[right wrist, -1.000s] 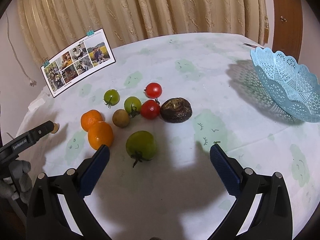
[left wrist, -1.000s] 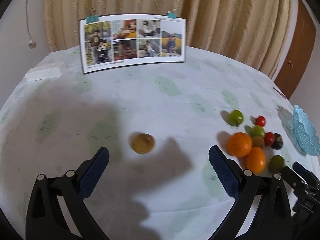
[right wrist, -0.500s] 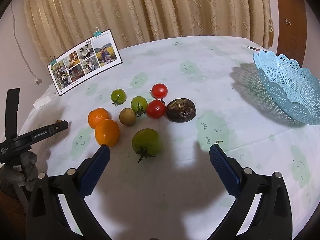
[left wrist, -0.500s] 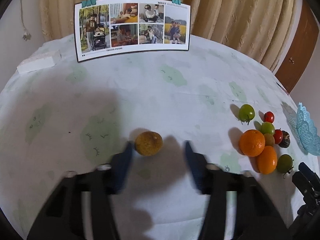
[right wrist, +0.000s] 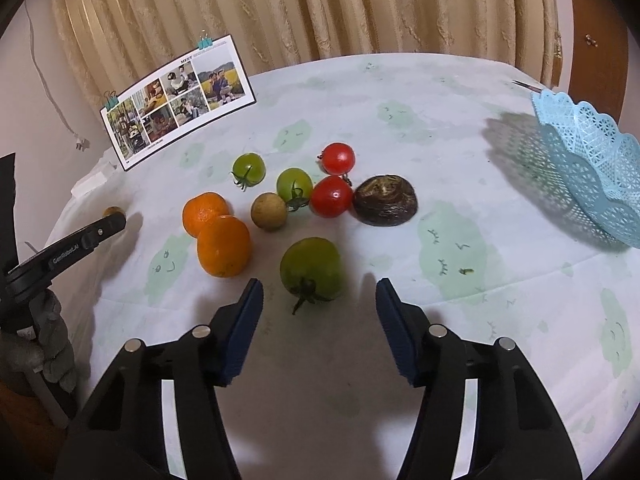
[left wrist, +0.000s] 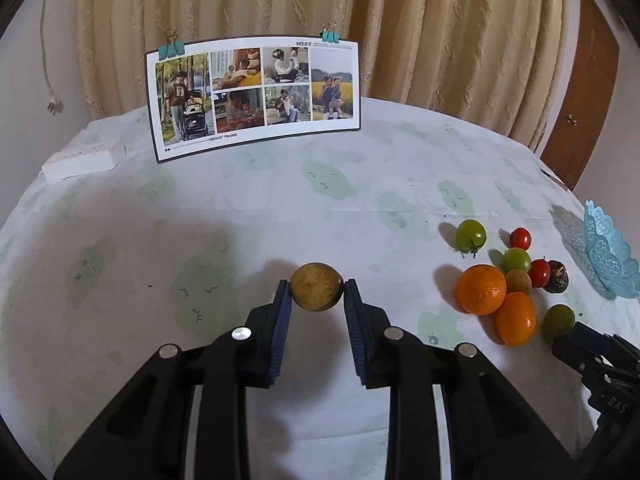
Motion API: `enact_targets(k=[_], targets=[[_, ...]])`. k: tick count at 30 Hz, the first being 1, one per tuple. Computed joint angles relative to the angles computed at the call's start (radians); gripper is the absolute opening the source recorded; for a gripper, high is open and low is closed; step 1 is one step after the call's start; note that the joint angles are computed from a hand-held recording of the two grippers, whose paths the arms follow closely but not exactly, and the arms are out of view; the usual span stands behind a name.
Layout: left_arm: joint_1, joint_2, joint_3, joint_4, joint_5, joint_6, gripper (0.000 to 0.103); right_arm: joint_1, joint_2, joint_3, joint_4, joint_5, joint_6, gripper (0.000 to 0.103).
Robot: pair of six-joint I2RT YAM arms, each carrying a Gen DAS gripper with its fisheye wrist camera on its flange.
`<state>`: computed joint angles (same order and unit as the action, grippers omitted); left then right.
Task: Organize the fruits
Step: 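Close left tool on small brown fruit while right tool grasps large green tomato, then carry green tomato into blue basket and open right tool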
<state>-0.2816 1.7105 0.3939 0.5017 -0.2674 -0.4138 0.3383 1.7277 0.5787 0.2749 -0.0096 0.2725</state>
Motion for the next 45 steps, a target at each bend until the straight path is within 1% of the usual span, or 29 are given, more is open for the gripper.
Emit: enact_targets(k=[3,4,5,7,8,12,17,20,22,26,29,33,37,39,40,41,45], targets=[[0.006,0.005,0.000,0.007,0.007,0.003,0.027,0.013,0.049,0.059,-0.034,0.022,0.000,0.058],[0.008,0.007,0.000,0.009,0.009,0.004,0.027,0.014,0.057,0.067,-0.034,0.027,-0.001,0.056],[0.008,0.007,0.001,0.008,0.009,0.004,0.027,0.017,0.066,0.079,-0.038,0.025,-0.007,0.045],[0.007,0.005,0.000,0.010,0.004,0.003,0.027,0.014,0.070,0.083,-0.042,0.028,-0.005,0.036],[0.005,0.002,-0.002,0.009,0.001,0.002,0.027,0.008,0.068,0.079,-0.039,0.015,-0.002,0.036],[-0.013,-0.030,-0.006,-0.009,-0.017,-0.007,0.027,-0.024,0.028,0.040,-0.025,-0.009,0.011,0.036],[-0.062,-0.086,0.003,-0.061,-0.052,-0.019,0.027,-0.110,-0.085,-0.034,0.000,-0.034,0.014,0.036],[-0.100,-0.111,0.017,-0.093,-0.075,-0.025,0.027,-0.167,-0.168,-0.072,0.011,-0.022,0.006,0.036],[-0.130,-0.124,0.033,-0.115,-0.093,-0.025,0.027,-0.215,-0.225,-0.094,0.016,-0.003,0.001,0.036],[-0.186,-0.140,0.071,-0.159,-0.125,-0.025,0.027,-0.337,-0.288,-0.102,0.010,-0.014,-0.022,0.036],[-0.226,-0.143,0.105,-0.193,-0.143,-0.027,0.027,-0.420,-0.291,-0.084,-0.009,-0.017,-0.051,0.036],[-0.273,-0.112,0.167,-0.232,-0.159,-0.032,0.027,-0.550,-0.265,-0.066,0.000,-0.059,-0.085,0.036],[-0.319,-0.061,0.236,-0.259,-0.182,-0.037,0.027,-0.628,-0.191,-0.036,0.030,-0.069,-0.107,0.037],[-0.336,-0.035,0.273,-0.275,-0.189,-0.036,0.027,-0.672,-0.160,-0.026,0.043,-0.112,-0.118,0.041],[-0.347,-0.020,0.295,-0.285,-0.192,-0.036,0.027,-0.692,-0.152,-0.026,0.051,-0.129,-0.117,0.051],[-0.354,-0.009,0.309,-0.291,-0.195,-0.035,0.028,-0.709,-0.150,-0.033,0.066,-0.141,-0.115,0.055],[-0.393,0.058,0.408,-0.326,-0.205,-0.028,0.027,-0.766,-0.149,-0.053,0.102,-0.191,-0.120,0.056]])
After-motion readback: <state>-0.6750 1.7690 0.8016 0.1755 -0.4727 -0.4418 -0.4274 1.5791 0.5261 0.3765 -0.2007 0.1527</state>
